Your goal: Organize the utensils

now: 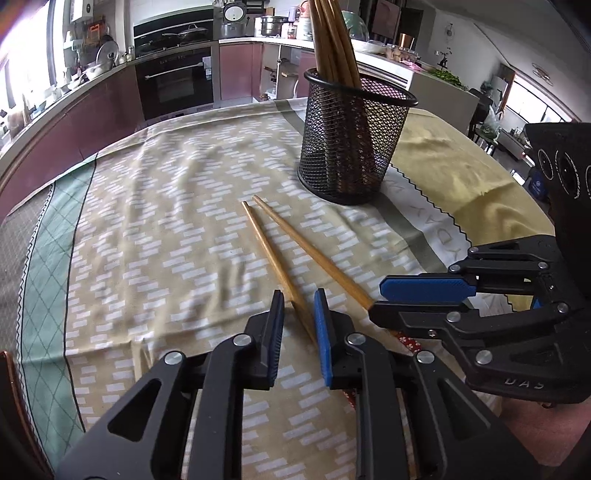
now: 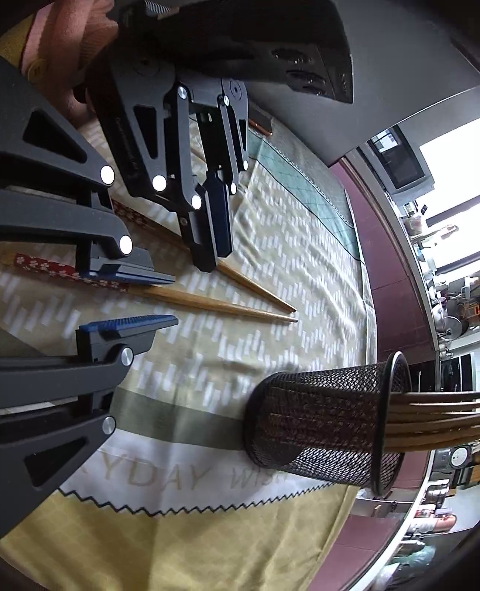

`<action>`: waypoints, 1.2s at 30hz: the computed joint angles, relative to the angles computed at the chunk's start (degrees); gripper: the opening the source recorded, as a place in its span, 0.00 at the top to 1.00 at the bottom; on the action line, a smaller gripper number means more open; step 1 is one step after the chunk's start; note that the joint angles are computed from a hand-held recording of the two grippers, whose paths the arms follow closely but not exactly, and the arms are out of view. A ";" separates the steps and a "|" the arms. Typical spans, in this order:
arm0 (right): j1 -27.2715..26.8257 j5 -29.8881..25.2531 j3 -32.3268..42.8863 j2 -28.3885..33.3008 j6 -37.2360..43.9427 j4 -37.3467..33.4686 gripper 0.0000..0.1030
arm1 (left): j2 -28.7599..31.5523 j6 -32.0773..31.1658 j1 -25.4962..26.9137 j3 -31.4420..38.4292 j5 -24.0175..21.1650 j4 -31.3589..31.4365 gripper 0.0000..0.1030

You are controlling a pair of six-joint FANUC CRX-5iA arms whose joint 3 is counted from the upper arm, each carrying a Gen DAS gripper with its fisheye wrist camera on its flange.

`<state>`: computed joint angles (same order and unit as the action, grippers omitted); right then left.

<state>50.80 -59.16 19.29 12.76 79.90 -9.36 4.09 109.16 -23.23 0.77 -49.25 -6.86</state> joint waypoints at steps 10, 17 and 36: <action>0.57 0.43 2.79 3.27 0.17 3.23 0.84 | 1.14 0.08 0.47 1.27 -0.63 -0.19 0.81; 0.48 0.50 4.02 4.60 0.40 3.89 0.87 | 1.73 -0.52 1.24 1.65 -0.70 0.70 0.82; -1.29 1.62 2.75 3.05 -1.08 0.98 0.95 | 1.98 3.26 0.12 2.59 -1.00 -1.61 0.92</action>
